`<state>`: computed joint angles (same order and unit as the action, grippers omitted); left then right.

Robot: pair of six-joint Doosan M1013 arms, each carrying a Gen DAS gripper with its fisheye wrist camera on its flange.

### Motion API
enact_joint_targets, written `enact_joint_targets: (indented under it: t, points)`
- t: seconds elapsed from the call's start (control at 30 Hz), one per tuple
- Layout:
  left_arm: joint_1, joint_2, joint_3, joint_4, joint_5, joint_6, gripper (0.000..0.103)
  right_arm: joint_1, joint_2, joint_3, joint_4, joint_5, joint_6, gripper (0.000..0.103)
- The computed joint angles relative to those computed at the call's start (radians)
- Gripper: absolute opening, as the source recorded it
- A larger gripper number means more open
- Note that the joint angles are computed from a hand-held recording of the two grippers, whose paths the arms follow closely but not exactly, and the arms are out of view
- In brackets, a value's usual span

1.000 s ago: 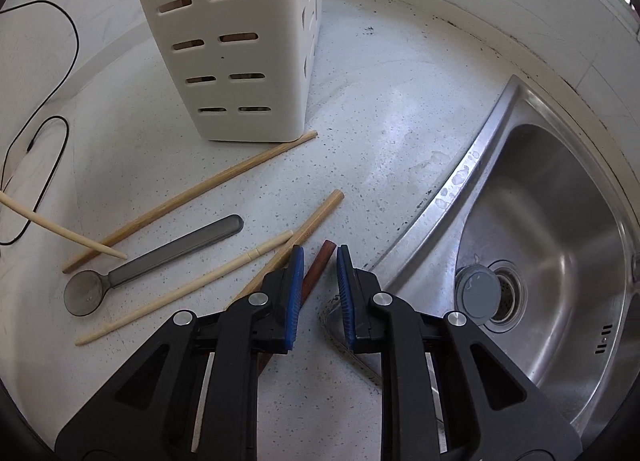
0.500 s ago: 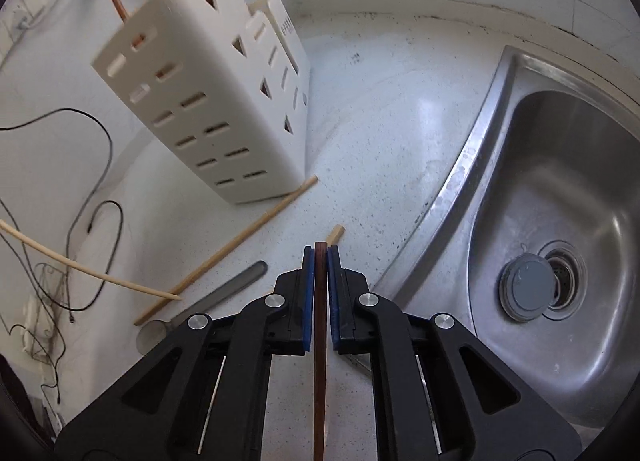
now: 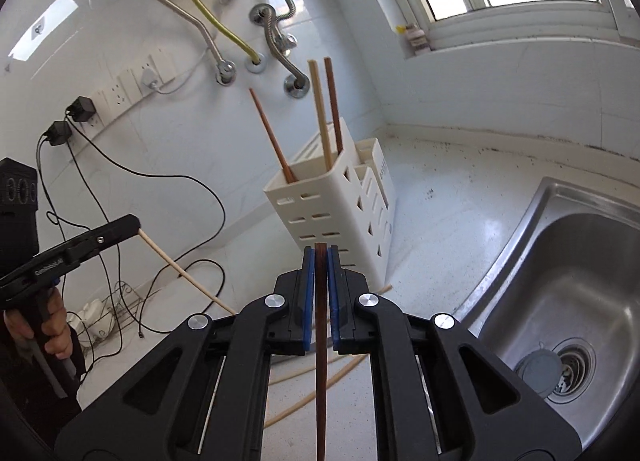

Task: Organize utensils

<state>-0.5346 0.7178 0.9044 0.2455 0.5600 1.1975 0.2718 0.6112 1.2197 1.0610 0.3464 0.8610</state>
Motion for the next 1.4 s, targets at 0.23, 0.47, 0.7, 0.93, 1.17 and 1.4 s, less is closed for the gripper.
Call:
enact_joint_targets:
  t: [0.23, 0.47, 0.7, 0.93, 1.17, 1.4]
  points:
    - [-0.002, -0.005, -0.009, 0.030, -0.024, -0.025, 0.004, 0.005, -0.047, 0.030, 0.312, -0.040, -0.403, 0.006]
    - [-0.003, 0.005, -0.061, 0.077, -0.069, -0.061, 0.004, 0.000, -0.037, -0.028, 0.485, -0.048, -0.621, 0.006]
    - [-0.008, 0.049, -0.174, 0.100, -0.109, -0.057, 0.004, -0.005, 0.001, -0.133, 0.749, -0.066, -0.948, 0.006]
    - [-0.006, 0.124, -0.329, 0.059, -0.093, -0.025, 0.004, -0.009, 0.075, -0.296, 0.859, -0.080, -1.043, 0.006]
    - [-0.001, 0.218, -0.508, 0.025, -0.033, 0.027, 0.004, -0.010, 0.141, -0.418, 0.898, -0.086, -1.055, 0.006]
    - [0.006, 0.314, -0.662, -0.073, 0.106, 0.123, 0.004, -0.006, 0.197, -0.491, 0.522, -0.100, -0.700, 0.006]
